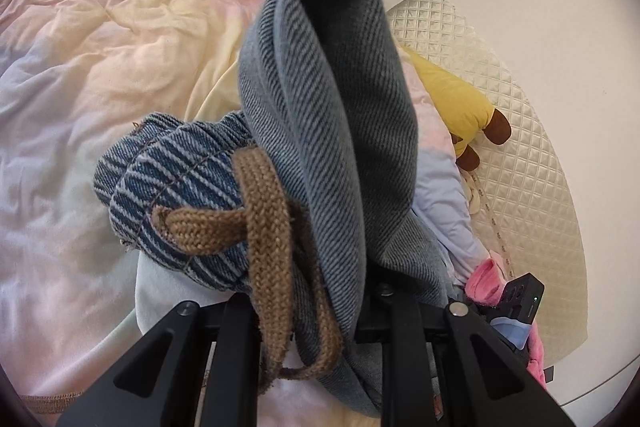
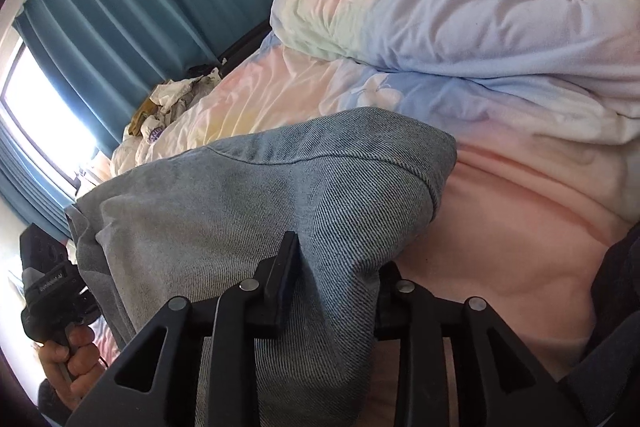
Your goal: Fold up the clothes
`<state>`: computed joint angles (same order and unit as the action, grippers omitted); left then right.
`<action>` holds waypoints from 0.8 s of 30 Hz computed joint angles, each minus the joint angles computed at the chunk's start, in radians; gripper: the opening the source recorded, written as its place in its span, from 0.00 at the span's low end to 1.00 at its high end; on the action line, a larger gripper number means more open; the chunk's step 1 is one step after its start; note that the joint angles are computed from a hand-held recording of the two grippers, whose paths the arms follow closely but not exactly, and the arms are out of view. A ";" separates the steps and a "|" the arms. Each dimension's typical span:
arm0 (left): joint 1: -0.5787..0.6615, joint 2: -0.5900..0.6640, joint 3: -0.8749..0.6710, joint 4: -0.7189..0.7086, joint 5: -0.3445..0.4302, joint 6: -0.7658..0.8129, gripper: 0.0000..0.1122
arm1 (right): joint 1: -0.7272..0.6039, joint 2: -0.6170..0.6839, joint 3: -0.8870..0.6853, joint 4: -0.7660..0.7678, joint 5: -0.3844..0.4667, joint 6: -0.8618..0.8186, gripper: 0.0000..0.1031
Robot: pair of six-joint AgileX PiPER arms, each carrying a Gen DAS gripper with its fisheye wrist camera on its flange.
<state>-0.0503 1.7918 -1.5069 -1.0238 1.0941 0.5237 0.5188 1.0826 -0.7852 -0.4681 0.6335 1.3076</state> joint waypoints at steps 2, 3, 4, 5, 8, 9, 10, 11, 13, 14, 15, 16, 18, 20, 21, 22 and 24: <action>0.005 -0.012 0.025 -0.002 -0.003 0.007 0.17 | 0.011 0.007 -0.005 -0.006 0.019 0.013 0.31; 0.007 -0.015 0.032 0.000 -0.003 0.010 0.17 | 0.007 0.005 -0.002 0.003 0.021 0.012 0.36; 0.010 -0.018 0.039 0.001 -0.001 0.012 0.17 | 0.001 0.007 0.000 0.011 0.028 0.018 0.46; 0.014 -0.020 0.044 0.000 0.001 0.014 0.17 | -0.008 0.011 0.001 0.019 0.039 0.025 0.54; -0.004 -0.028 0.053 0.006 -0.013 0.002 0.17 | -0.072 0.000 0.041 0.098 -0.012 -0.009 0.77; -0.006 -0.034 0.059 0.010 -0.017 0.003 0.17 | -0.096 -0.004 0.056 0.131 -0.031 -0.028 0.78; -0.008 -0.039 0.064 0.013 -0.020 0.003 0.17 | -0.105 -0.006 0.064 0.140 -0.044 -0.034 0.79; -0.009 -0.042 0.068 0.015 -0.022 0.003 0.17 | -0.095 -0.006 0.068 0.111 -0.044 -0.008 0.81; -0.006 -0.046 0.075 0.013 -0.020 0.004 0.17 | -0.030 0.002 0.073 -0.032 -0.014 0.133 0.88; -0.004 -0.048 0.079 0.013 -0.019 0.006 0.17 | -0.002 0.004 0.076 -0.088 0.002 0.192 0.89; -0.003 -0.051 0.083 0.014 -0.019 0.008 0.17 | 0.023 0.005 0.080 -0.137 0.017 0.245 0.90; -0.002 -0.054 0.087 0.014 -0.019 0.010 0.17 | 0.048 0.007 0.084 -0.182 0.033 0.295 0.93; -0.005 -0.057 0.093 0.017 -0.022 0.008 0.17 | 0.096 0.015 0.085 -0.262 0.077 0.380 0.94; -0.005 -0.060 0.099 0.016 -0.023 0.010 0.17 | 0.105 0.019 0.100 -0.312 0.071 0.425 1.00; -0.003 -0.062 0.103 0.015 -0.022 0.013 0.17 | 0.092 0.013 0.119 -0.323 0.042 0.445 1.00; -0.001 -0.064 0.107 0.015 -0.021 0.015 0.17 | 0.091 0.007 0.133 -0.341 0.027 0.471 1.00; 0.002 -0.067 0.114 0.014 -0.019 0.020 0.17 | 0.098 -0.005 0.155 -0.384 0.012 0.527 1.00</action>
